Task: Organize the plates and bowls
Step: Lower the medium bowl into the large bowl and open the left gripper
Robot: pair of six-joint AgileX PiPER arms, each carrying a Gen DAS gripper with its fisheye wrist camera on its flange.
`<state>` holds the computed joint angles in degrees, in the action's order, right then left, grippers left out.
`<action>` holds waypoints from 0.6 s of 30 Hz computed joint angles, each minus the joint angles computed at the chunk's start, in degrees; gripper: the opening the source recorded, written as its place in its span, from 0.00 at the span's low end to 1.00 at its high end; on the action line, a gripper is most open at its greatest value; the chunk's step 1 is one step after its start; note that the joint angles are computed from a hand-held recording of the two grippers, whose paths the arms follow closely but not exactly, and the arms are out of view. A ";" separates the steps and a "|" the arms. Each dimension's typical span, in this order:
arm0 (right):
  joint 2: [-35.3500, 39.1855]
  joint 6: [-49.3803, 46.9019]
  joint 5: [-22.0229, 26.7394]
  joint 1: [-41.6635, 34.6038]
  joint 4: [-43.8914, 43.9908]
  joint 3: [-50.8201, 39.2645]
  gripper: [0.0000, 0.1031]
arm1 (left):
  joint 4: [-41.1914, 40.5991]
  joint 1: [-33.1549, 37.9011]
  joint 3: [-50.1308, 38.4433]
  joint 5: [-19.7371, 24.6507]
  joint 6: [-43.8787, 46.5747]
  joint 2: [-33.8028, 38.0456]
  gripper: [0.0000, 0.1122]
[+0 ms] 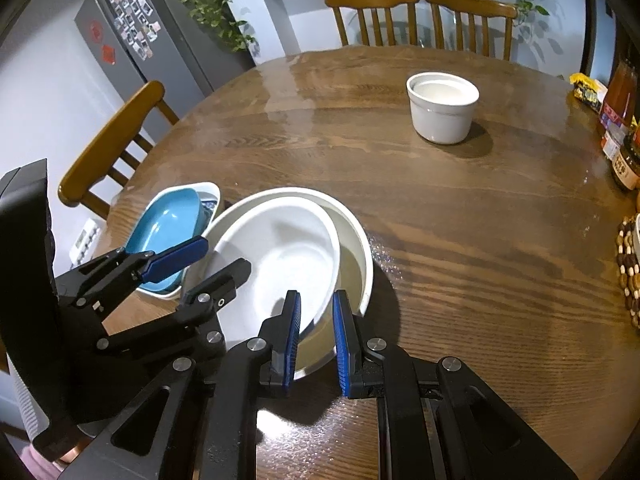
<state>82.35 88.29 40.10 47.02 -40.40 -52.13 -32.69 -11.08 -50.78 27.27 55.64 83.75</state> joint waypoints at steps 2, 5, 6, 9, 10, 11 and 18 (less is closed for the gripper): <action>-0.86 1.91 0.73 1.19 -1.87 0.23 0.15 | -2.17 0.58 0.62 -0.60 2.09 -1.01 0.56; -1.94 5.71 2.98 3.35 -5.30 0.59 0.17 | -7.05 2.06 1.65 -1.24 6.56 -2.83 0.66; -2.39 6.82 3.22 3.73 -6.14 0.95 0.20 | -7.68 2.20 1.81 -1.38 7.09 -3.38 0.66; -3.89 9.64 4.13 4.56 -8.23 2.04 0.41 | -9.38 2.71 1.96 -1.21 8.57 -4.36 0.70; -4.32 10.93 5.07 5.19 -9.31 2.31 0.45 | -10.42 2.89 2.35 -1.53 9.59 -4.81 0.73; -4.70 11.78 5.87 5.63 -10.10 2.46 0.51 | -11.13 2.90 2.66 -1.84 10.24 -5.16 0.74; -8.13 16.53 8.12 6.93 -13.01 4.60 0.52 | -15.10 3.48 3.60 -1.76 13.79 -6.98 0.75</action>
